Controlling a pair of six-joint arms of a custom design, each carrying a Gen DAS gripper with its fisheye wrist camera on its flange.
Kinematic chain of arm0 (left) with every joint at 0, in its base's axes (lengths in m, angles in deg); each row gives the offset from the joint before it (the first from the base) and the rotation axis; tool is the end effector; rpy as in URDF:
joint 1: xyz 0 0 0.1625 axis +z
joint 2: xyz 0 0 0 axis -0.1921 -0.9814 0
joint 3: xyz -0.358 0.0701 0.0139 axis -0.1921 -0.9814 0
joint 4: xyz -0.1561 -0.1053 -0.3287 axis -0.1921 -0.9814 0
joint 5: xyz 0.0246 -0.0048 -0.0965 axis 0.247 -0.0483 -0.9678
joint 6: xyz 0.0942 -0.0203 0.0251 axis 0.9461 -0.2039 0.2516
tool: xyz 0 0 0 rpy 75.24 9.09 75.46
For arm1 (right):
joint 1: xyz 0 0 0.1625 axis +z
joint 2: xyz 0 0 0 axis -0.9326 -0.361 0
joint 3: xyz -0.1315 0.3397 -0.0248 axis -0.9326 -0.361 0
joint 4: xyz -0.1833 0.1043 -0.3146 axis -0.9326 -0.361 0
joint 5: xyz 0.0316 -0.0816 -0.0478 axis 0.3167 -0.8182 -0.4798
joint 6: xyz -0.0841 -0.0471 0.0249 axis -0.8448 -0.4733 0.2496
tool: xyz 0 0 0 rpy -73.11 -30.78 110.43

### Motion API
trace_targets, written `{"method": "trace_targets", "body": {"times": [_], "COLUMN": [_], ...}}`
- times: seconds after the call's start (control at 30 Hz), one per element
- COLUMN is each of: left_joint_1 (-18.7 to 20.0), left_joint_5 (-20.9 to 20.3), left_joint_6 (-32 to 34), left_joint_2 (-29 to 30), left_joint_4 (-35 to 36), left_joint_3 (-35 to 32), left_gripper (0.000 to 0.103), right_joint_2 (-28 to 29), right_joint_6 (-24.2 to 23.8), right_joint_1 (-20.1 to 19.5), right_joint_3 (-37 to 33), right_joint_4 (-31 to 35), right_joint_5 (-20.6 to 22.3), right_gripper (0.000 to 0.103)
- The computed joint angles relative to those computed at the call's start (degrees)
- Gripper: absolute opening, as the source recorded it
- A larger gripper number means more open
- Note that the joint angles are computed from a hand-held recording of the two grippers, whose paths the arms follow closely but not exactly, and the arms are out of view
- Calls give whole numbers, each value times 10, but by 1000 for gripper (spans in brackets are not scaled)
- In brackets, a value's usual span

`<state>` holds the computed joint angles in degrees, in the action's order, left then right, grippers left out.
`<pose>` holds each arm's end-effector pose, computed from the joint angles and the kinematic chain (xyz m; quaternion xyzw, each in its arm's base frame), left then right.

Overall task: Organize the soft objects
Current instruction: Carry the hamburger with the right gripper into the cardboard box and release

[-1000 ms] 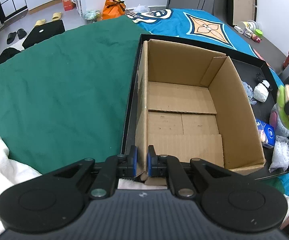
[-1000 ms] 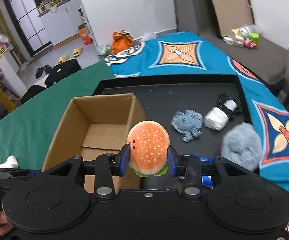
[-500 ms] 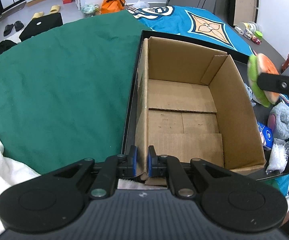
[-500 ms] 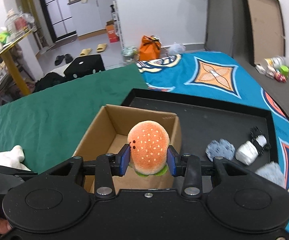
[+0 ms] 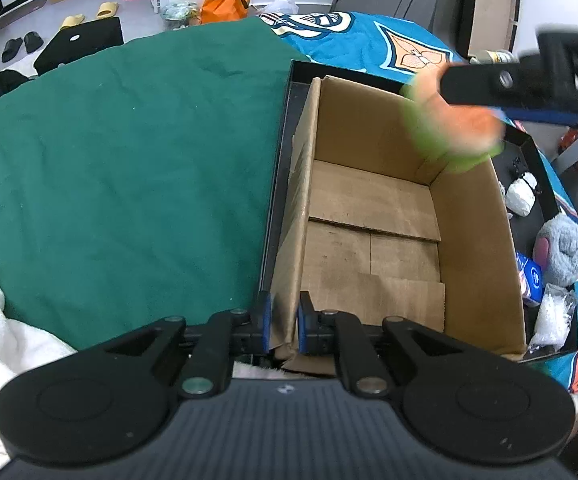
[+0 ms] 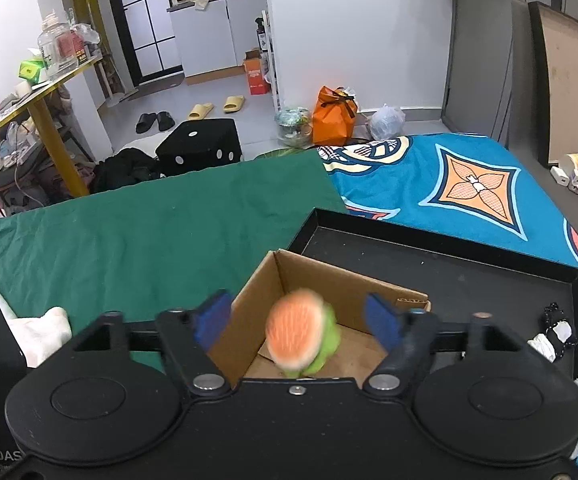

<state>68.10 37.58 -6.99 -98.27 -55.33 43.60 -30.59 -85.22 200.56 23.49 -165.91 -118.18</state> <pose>-0.0458 -0.4297 0.3719 0.1183 0.9353 -0.1792 0.2811 0.4771 -0.4401 0.0056 0.2369 -0.8798 0.3019 0.2804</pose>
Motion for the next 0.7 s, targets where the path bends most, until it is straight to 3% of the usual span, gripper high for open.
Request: {"method": "trace_targets", "body": {"times": [0.23, 0.4, 0.7], "left_joint_1": [-1, -8, -30], "left_joint_5": [2, 10, 27], "left_joint_6": [-10, -30, -39], "left_joint_2": [6, 9, 0], "left_joint_4": [13, 28, 41], "left_joint_3": [-9, -14, -7], "left_gripper": [14, 34, 56], "right_joint_2": [-36, -68, -110], "right_joint_6": [54, 87, 133], "right_joint_1": [-4, -4, -9], "right_joint_3": [48, 93, 159], "right_joint_4": [16, 8, 0], "right_joint_5": [-8, -21, -39], "right_gripper": [78, 78, 82]}}
